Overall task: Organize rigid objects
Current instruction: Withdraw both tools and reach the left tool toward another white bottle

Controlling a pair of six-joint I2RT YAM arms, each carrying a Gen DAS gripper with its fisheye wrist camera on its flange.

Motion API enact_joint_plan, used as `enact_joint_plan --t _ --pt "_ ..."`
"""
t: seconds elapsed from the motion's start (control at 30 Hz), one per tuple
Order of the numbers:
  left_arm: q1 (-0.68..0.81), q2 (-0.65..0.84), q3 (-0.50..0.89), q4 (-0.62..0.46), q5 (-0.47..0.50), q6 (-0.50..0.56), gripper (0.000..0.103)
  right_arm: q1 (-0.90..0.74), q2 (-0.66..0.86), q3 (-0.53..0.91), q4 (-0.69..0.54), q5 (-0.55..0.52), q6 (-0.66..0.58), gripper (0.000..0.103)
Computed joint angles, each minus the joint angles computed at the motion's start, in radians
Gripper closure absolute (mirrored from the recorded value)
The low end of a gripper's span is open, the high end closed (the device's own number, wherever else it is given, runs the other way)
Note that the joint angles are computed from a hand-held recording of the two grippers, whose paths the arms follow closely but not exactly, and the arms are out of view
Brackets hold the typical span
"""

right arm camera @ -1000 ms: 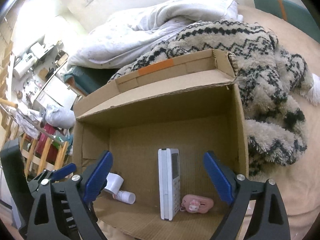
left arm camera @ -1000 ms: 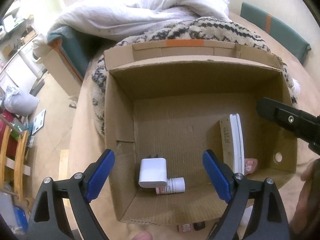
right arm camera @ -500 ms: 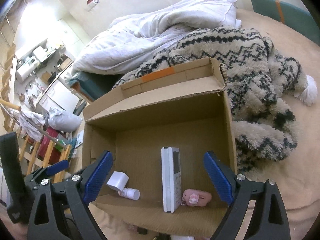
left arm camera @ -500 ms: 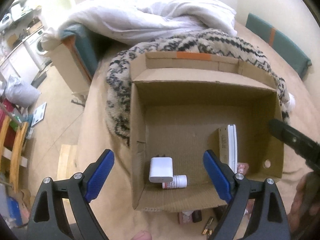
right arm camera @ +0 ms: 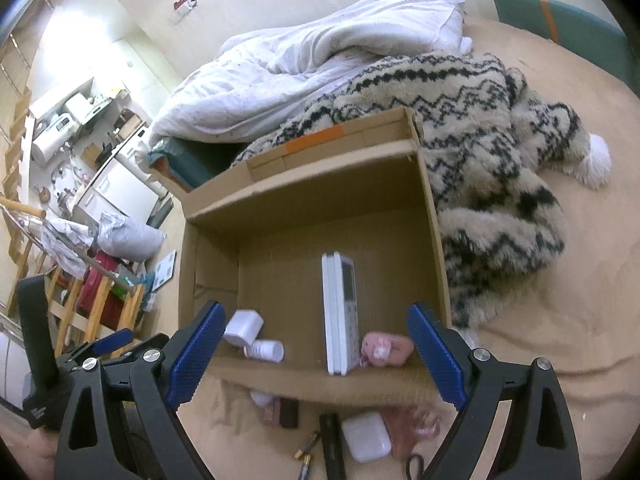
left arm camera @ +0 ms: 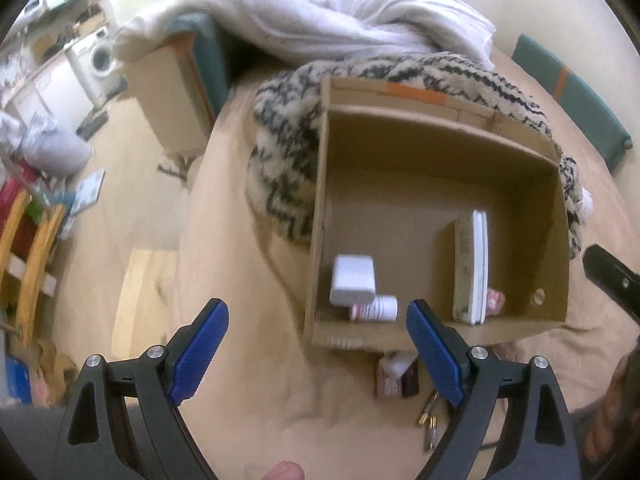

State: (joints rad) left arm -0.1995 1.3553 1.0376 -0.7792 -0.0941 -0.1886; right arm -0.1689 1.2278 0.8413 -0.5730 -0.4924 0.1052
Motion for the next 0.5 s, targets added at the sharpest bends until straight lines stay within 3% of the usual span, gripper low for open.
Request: enact_joint_plan --t 0.27,0.5 --pt "0.031 -0.042 -0.104 0.022 -0.007 -0.019 0.014 -0.005 -0.062 -0.076 -0.099 0.004 -0.007 0.005" --pt "0.091 -0.006 -0.119 0.028 0.036 -0.009 0.014 0.022 -0.024 -0.128 -0.14 0.052 0.026 0.005"
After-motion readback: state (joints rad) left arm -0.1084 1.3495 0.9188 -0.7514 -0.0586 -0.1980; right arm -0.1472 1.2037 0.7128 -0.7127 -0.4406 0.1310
